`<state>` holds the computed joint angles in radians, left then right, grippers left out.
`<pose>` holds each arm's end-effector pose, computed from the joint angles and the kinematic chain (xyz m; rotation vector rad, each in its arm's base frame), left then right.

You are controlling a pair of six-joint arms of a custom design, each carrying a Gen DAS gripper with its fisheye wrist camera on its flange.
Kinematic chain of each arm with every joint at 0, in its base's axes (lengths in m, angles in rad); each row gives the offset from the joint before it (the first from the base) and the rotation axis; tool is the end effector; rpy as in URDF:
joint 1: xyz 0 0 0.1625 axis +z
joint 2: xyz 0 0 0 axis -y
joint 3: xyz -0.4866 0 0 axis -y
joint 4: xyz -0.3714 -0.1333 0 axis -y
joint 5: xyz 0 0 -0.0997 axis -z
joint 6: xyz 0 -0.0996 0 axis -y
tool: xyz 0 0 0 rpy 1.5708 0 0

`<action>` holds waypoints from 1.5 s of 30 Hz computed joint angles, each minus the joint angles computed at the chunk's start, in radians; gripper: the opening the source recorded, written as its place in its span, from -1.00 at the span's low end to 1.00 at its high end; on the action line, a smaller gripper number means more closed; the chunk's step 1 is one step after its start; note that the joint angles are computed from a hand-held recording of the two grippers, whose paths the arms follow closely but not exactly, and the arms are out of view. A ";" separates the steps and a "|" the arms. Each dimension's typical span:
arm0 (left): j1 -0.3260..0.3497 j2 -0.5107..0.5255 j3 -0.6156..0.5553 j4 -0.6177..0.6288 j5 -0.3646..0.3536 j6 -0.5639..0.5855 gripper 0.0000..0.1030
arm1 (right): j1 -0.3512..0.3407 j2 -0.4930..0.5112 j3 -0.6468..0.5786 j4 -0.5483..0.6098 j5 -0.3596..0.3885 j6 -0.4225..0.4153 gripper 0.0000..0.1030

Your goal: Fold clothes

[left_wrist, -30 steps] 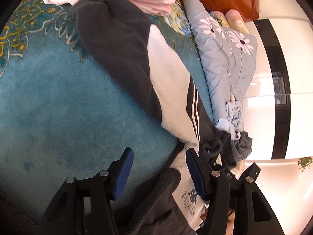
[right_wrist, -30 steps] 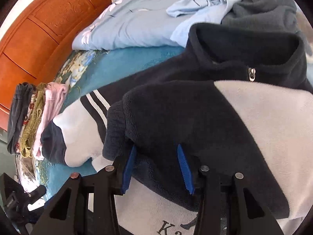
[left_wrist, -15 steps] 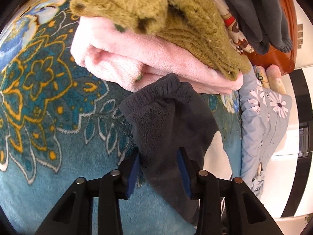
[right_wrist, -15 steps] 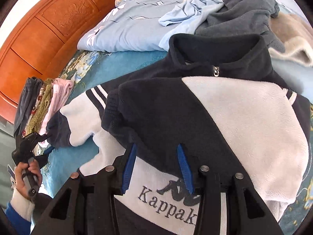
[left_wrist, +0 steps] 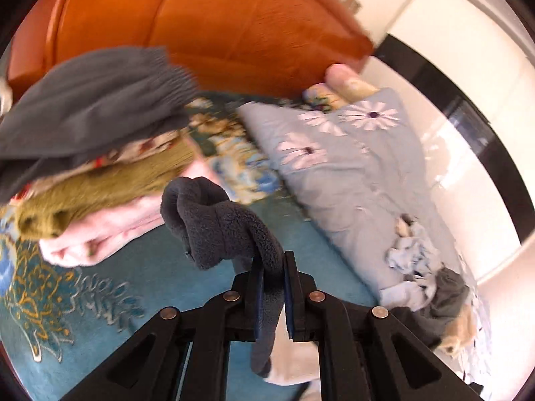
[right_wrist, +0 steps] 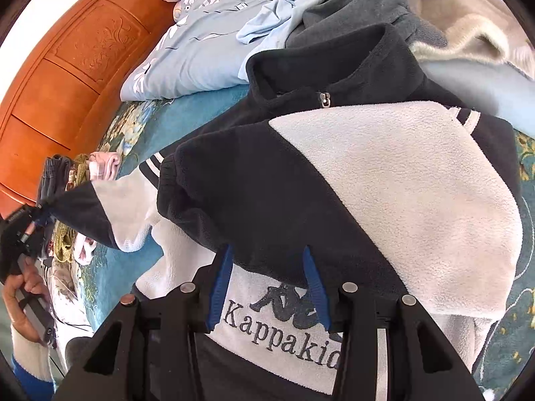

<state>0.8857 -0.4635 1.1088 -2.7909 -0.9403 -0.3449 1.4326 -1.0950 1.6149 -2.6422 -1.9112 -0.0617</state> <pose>-0.3951 -0.7870 0.1434 0.1972 2.6600 -1.1095 0.0055 -0.6866 0.3828 -0.2316 -2.6598 0.7051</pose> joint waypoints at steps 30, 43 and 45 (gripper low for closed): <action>-0.114 0.230 -0.201 0.594 -0.612 0.033 0.15 | -0.180 -0.271 0.242 -0.163 0.041 0.136 -0.12; 0.024 -0.086 0.287 0.314 -0.227 -0.369 0.21 | -0.093 -0.202 0.178 -0.197 0.153 0.115 0.24; 0.034 -0.100 0.319 0.319 -0.222 -0.393 0.21 | -0.054 -0.178 0.151 -0.173 0.102 0.088 0.30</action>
